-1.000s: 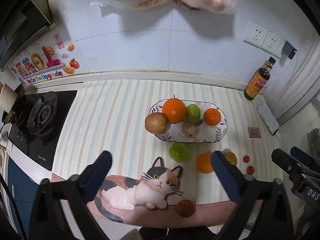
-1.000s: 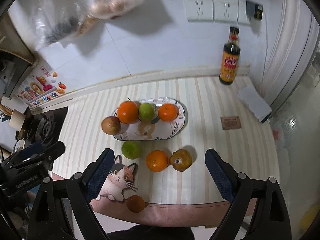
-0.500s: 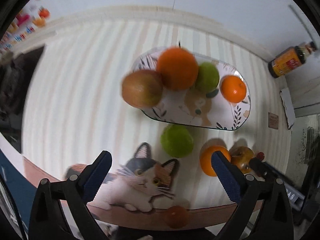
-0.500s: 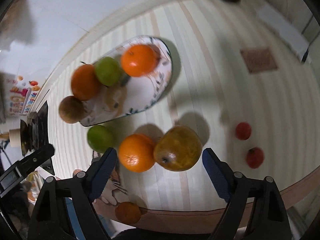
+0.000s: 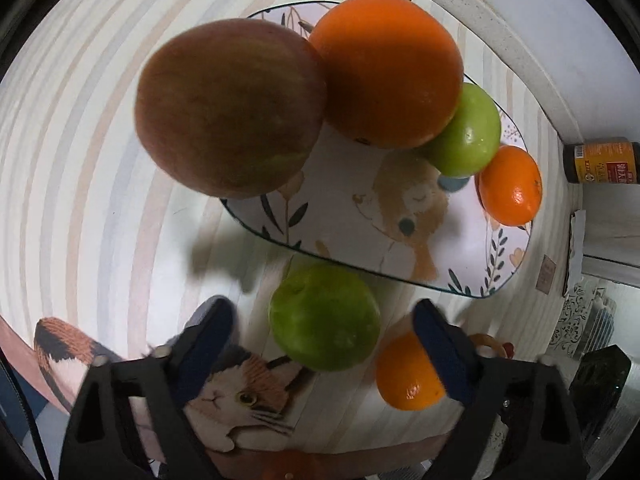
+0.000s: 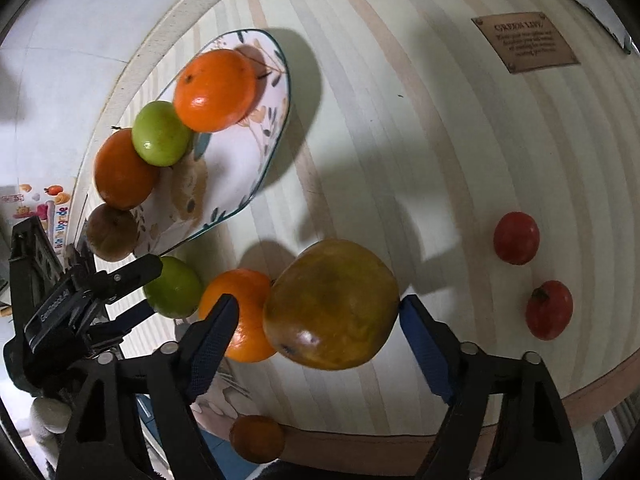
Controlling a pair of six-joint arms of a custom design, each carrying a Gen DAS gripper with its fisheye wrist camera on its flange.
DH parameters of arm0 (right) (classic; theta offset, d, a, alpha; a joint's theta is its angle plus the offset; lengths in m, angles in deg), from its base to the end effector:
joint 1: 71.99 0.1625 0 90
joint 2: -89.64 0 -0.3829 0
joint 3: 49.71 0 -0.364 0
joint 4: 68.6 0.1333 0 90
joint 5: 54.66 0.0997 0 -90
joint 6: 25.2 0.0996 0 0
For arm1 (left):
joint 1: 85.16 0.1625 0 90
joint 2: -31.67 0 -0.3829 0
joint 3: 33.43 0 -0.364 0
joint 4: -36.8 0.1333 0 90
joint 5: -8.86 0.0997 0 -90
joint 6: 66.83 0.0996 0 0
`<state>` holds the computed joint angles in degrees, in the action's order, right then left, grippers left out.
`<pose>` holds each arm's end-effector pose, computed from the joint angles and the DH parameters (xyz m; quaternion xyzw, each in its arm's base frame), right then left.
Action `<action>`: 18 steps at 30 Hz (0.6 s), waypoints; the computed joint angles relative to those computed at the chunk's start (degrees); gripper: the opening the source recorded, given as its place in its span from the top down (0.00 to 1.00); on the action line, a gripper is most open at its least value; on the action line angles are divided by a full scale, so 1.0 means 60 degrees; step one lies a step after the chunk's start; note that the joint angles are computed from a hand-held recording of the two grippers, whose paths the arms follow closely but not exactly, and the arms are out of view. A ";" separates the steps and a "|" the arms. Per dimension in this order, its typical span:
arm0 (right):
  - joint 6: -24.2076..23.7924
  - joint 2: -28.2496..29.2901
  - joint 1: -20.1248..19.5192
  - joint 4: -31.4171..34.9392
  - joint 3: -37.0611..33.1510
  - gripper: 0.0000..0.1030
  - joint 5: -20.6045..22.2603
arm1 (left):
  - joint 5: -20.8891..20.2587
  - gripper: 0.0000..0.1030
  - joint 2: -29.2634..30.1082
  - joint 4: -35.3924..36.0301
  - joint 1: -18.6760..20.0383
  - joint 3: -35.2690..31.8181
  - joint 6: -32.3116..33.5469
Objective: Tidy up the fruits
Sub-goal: 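Grasp a green apple with the left gripper while the right gripper grasps the yellow pear, then place the green apple on the plate with the left gripper while the right places the pear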
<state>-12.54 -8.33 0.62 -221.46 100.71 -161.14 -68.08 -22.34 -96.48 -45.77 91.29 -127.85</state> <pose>0.0153 -0.3025 0.1772 -0.2681 -0.9485 0.0838 0.1463 -0.2018 -0.3673 -0.0033 -0.0607 0.9637 0.0410 0.2569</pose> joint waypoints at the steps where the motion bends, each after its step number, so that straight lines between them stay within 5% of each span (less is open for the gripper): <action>1: -0.0014 0.0091 0.0001 -0.0054 -0.0016 0.24 -0.0055 | -0.0014 0.28 0.0113 -0.0018 0.0025 -0.0053 0.0068; 4: -0.0017 0.0258 0.0021 -0.0079 -0.0077 0.28 -0.0130 | -0.0060 0.44 0.0305 -0.0228 0.0068 -0.0056 0.0187; 9: -0.0191 0.0369 0.0109 -0.0168 -0.0064 0.31 -0.0281 | 0.0223 0.45 0.0433 0.0052 -0.0275 -0.0129 0.0333; 18: -0.0311 0.0770 0.1380 0.0380 -0.0086 0.31 -0.1450 | 0.0717 0.45 0.0433 0.1621 -0.1694 0.0069 0.0948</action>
